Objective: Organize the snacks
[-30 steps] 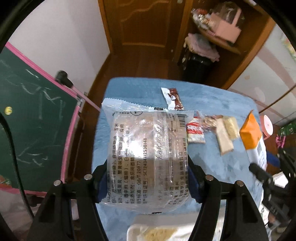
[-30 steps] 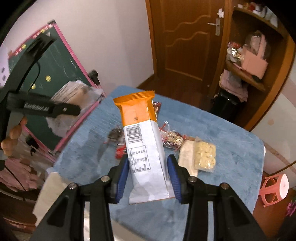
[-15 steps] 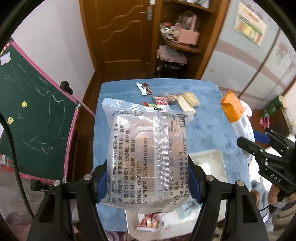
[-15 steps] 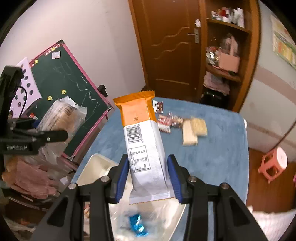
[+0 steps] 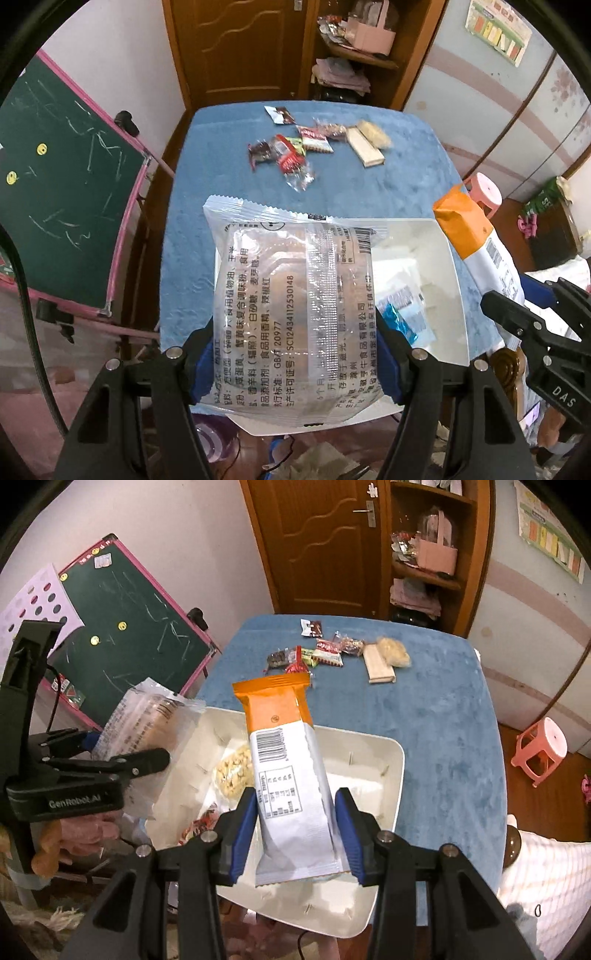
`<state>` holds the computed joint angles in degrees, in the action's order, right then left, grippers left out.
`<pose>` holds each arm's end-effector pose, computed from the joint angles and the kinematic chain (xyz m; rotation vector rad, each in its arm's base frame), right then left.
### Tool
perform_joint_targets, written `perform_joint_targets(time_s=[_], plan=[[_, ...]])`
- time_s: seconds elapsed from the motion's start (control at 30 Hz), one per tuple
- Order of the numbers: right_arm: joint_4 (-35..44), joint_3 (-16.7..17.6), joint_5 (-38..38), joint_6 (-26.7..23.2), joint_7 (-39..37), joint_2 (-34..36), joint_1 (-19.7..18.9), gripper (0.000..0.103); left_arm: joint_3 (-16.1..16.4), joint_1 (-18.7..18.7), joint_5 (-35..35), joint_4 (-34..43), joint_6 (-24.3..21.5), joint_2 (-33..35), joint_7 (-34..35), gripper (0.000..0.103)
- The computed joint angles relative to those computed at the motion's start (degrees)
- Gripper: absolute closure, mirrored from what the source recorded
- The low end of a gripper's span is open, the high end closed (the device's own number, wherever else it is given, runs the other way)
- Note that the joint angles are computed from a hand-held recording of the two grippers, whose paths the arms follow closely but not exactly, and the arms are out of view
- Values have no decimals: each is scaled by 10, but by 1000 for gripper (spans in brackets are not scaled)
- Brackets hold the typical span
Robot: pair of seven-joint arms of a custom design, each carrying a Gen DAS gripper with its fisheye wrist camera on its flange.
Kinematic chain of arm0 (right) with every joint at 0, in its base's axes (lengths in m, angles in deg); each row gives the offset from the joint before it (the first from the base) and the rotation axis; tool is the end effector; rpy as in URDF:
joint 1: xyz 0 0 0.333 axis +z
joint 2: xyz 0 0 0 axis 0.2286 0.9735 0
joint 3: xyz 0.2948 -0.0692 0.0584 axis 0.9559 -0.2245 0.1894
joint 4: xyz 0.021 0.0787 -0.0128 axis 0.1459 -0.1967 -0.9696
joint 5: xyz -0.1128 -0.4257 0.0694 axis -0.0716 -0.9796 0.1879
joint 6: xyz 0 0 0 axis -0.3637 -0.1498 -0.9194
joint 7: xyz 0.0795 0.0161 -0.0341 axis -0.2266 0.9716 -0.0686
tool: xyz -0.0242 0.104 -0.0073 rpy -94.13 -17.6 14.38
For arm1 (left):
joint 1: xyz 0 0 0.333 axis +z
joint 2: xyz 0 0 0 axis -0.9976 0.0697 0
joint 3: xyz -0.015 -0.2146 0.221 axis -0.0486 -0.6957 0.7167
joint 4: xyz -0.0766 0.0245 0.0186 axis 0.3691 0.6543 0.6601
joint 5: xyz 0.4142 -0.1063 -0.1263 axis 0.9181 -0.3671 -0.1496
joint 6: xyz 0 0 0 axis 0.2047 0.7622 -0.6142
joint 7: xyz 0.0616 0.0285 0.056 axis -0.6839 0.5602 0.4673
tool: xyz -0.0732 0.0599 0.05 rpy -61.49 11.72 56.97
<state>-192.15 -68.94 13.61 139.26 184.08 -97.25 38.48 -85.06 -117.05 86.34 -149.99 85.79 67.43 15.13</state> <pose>0.4403 0.3359 0.6385 -1.6947 2.0533 -0.4554 0.5666 -0.4971 0.6132 -1.5264 2.5513 -0.5694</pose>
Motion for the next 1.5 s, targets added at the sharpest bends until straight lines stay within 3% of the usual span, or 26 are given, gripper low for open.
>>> perform_joint_targets(time_s=[0.1,0.23,0.37,0.57,1.5], plan=[[8,8,-16,-13,8,5,-1,59,-2,-3,3,-5,4,-3,3,33],[18,13,-34,-29,26,13,-1,58,-1,-7,7,-9,9,-7,-2,22],[0,14,-45,-13,56,0,-2,37,-7,-5,3,-15,12,-13,17,14],[-2,13,-37,-6,58,-1,3,37,-5,-15,28,-21,18,-21,27,8],[19,2,-14,-3,31,25,7,37,-2,-8,21,-5,12,-10,9,7]])
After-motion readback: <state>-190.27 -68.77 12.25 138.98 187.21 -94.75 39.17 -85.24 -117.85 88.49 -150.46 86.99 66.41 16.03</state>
